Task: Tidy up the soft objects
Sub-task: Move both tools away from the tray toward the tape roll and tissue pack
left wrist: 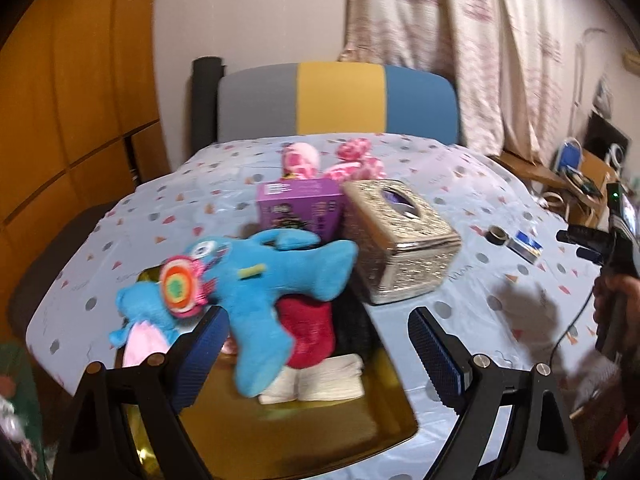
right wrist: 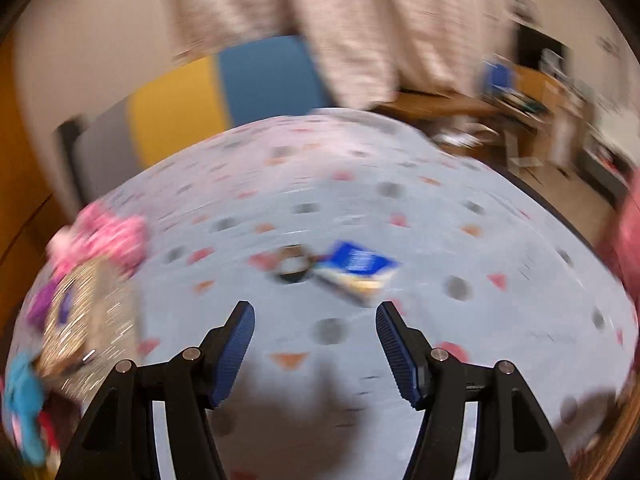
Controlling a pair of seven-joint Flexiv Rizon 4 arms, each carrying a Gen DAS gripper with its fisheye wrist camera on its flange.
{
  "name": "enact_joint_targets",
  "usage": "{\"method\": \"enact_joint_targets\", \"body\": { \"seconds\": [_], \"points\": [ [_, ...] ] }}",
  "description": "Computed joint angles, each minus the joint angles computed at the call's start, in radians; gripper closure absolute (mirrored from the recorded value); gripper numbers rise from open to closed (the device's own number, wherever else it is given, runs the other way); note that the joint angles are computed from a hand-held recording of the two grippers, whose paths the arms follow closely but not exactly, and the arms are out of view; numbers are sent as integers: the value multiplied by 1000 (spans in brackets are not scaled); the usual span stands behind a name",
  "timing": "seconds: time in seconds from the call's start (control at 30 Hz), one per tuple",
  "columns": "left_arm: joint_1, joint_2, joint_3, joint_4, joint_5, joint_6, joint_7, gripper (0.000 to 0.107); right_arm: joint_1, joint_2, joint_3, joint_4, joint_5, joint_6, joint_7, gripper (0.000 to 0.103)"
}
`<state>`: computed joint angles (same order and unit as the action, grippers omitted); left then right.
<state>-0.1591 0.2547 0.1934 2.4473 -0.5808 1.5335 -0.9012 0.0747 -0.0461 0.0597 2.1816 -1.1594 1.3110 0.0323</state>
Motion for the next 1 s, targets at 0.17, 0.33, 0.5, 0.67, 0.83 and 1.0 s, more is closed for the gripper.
{"method": "enact_joint_targets", "body": {
  "seconds": [0.17,0.33,0.5,0.67,0.83,1.0],
  "points": [
    [4,-36,-41,-34,20,-35,-22,15,-16,-10,-2,34,266,45,-16,39],
    [-22,-66,-66,-50,15,-31,-7,13,7,-20,7,36,423,51,-126,39],
    [-31,-93,-93,-69,26,-46,3,13,30,-21,9,39,485,52,-161,39],
    [-44,-120,-119,-90,26,-51,15,13,32,-20,1,49,522,79,-157,39],
    [-54,-149,-147,-114,32,-59,25,13,29,-18,-6,59,539,109,-140,39],
    [-57,-184,-175,-146,42,-70,30,13,20,-13,-19,75,521,141,-90,39]
  ]
}}
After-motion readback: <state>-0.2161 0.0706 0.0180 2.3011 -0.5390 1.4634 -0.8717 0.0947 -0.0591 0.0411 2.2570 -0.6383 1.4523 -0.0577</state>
